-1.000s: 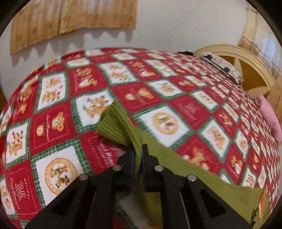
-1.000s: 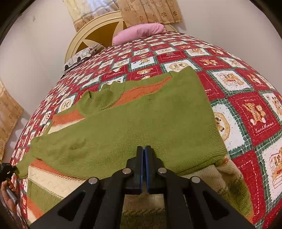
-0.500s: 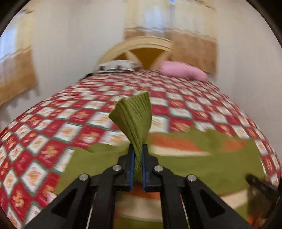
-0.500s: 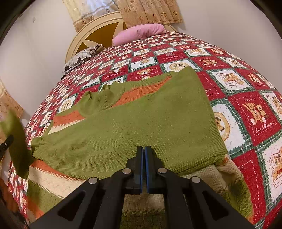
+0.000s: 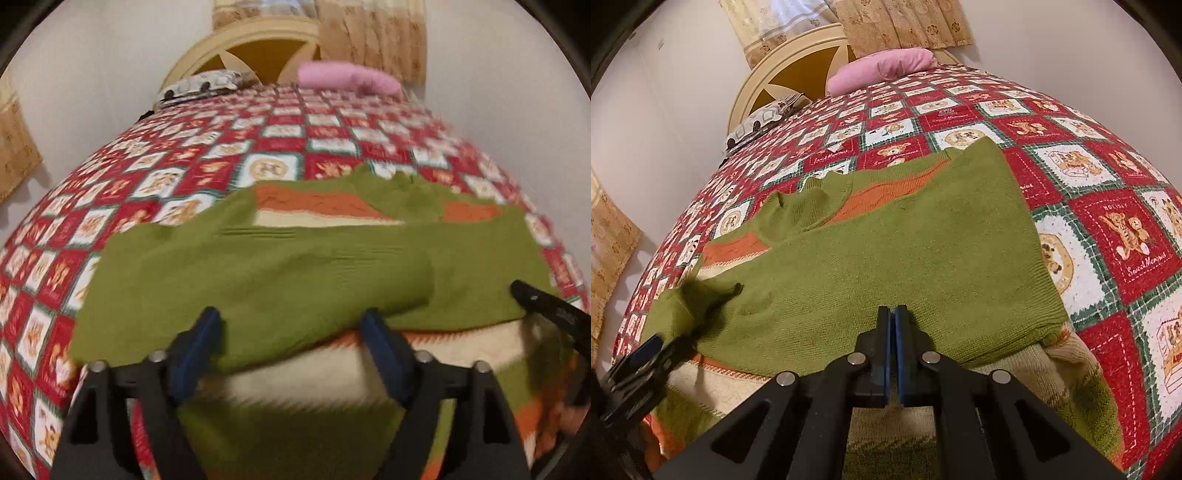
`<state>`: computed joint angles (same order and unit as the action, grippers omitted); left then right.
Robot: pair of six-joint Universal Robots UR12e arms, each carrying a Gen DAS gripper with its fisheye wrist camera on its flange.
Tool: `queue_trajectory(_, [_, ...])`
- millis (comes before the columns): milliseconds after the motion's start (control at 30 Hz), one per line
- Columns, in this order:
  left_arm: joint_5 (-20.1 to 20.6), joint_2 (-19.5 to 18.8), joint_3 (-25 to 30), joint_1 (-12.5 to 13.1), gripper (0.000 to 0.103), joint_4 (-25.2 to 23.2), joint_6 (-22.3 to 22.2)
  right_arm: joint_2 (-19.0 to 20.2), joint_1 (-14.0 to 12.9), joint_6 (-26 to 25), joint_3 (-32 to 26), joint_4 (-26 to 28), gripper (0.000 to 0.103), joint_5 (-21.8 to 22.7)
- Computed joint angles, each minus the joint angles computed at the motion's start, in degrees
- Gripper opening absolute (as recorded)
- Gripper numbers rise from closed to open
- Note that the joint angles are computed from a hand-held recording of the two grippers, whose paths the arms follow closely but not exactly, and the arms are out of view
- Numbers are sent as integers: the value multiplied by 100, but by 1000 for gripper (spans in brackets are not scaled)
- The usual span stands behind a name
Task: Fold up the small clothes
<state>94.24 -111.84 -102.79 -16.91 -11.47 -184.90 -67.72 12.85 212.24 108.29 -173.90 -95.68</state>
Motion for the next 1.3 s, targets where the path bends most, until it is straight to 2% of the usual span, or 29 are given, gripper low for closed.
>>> queue_trajectory(67, [-79, 191, -303, 130, 86, 242, -145, -33, -50, 79, -20, 140, 2, 156])
queue_trajectory(133, [248, 259, -481, 206, 86, 461, -390, -98, -95, 360, -18, 185, 3, 326])
queue_trajectory(200, [534, 299, -580, 290, 86, 497, -841, -99, -167, 757, 107, -438, 5, 863])
queue_trajectory(267, [633, 322, -647, 398, 86, 440, -1414, 10, -172, 1072, 80, -944, 28, 1450])
queue_trajectory(300, [545, 324, -660, 460, 86, 344, -1676, 63, -142, 1064, 18, -1001, 46, 1587])
queue_trajectory(333, [488, 314, -652, 493, 86, 244, -1839, 149, -86, 958, -106, -1003, 52, 1731])
queue_trajectory(433, [486, 250, -567, 495, 86, -129, -2189, 373, 103, 638, -515, -698, 52, 1795])
queue_trajectory(467, [470, 237, -555, 504, 86, -147, -2294, 452, 149, 580, -643, -595, 52, 1810])
queue_trajectory(533, [460, 256, -604, 506, 86, -35, -2389, 620, 259, 283, -984, -23, 52, 1792])
queue_trajectory(567, [481, 258, -611, 500, 86, -22, -2395, 689, 342, 8, -1160, 358, 51, 1673])
queue_trajectory(600, [476, 265, -618, 503, 86, -21, -2399, 736, 465, -331, -1278, 499, 49, 1314])
queue_trajectory(667, [469, 266, -615, 488, 86, -38, -2418, 810, 699, -1118, -1474, 718, 27, 584])
queue_trajectory(700, [457, 264, -613, 494, 87, -43, -2407, 828, 739, -1286, -1535, 833, 12, 483])
queue_trajectory(733, [431, 266, -614, 512, 88, -43, -2389, 838, 753, -1381, -1563, 885, 6, 466])
queue_trajectory(833, [305, 281, -652, 563, 91, 49, -2407, 746, 677, -1394, -1502, 699, 4, 659])
queue_trajectory(967, [150, 297, -715, 630, 92, 196, -2508, 554, 650, -1451, -1458, 107, 4, 525])
queue_trajectory(1133, [347, 265, -620, 565, 92, -23, -2419, 181, 557, -1549, -1314, -522, 4, 217])
queue_trajectory(1300, [695, 207, -449, 459, 92, -440, -2262, -131, 424, -1495, -980, -837, 4, -195])
